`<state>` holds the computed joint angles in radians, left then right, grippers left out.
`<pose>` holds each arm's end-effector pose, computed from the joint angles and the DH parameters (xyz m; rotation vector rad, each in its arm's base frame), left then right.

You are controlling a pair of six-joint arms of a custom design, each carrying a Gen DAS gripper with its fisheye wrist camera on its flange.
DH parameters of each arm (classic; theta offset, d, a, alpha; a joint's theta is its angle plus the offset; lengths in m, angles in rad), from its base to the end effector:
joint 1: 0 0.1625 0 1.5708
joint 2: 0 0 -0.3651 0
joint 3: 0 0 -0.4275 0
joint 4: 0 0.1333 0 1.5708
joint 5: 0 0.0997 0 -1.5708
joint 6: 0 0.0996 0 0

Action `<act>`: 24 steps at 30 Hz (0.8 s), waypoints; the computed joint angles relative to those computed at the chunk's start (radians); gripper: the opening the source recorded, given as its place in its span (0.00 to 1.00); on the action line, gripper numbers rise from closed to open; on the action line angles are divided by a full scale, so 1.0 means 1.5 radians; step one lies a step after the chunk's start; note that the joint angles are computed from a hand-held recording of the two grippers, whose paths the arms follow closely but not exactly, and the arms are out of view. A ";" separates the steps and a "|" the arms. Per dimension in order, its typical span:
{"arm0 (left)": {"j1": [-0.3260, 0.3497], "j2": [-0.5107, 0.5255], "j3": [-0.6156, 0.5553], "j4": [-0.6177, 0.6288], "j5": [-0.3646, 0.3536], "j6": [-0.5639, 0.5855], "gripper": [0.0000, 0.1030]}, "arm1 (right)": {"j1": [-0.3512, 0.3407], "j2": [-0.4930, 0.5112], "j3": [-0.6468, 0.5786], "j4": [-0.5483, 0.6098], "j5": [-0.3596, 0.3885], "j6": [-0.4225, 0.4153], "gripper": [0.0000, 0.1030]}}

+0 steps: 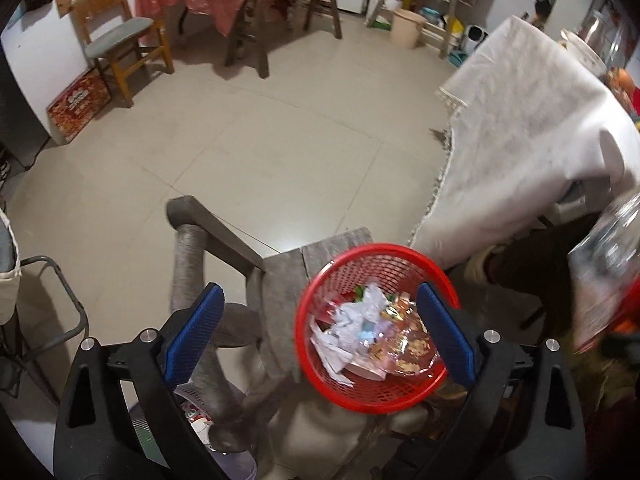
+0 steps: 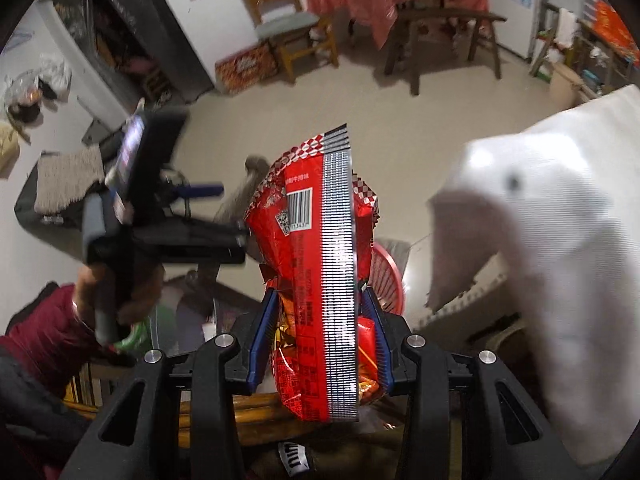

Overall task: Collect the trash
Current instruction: 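Open the left tool to drop the tissue while the right tool drops the chip bag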

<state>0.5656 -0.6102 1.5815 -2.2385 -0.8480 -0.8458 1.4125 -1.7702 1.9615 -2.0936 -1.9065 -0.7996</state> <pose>-0.4110 -0.4968 -0.0823 0.3330 2.4076 -0.5095 0.0248 -0.4822 0.3826 0.7748 -2.5748 0.1891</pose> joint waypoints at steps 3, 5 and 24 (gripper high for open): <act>0.001 -0.005 -0.002 0.010 0.008 -0.011 0.91 | 0.011 0.032 0.002 -0.023 -0.014 -0.005 0.51; -0.001 -0.007 -0.001 0.017 0.016 -0.019 0.91 | 0.015 0.041 0.015 -0.063 -0.031 -0.015 0.61; -0.051 0.011 -0.050 0.015 0.052 0.028 0.93 | -0.027 -0.087 0.034 -0.059 0.045 -0.043 0.65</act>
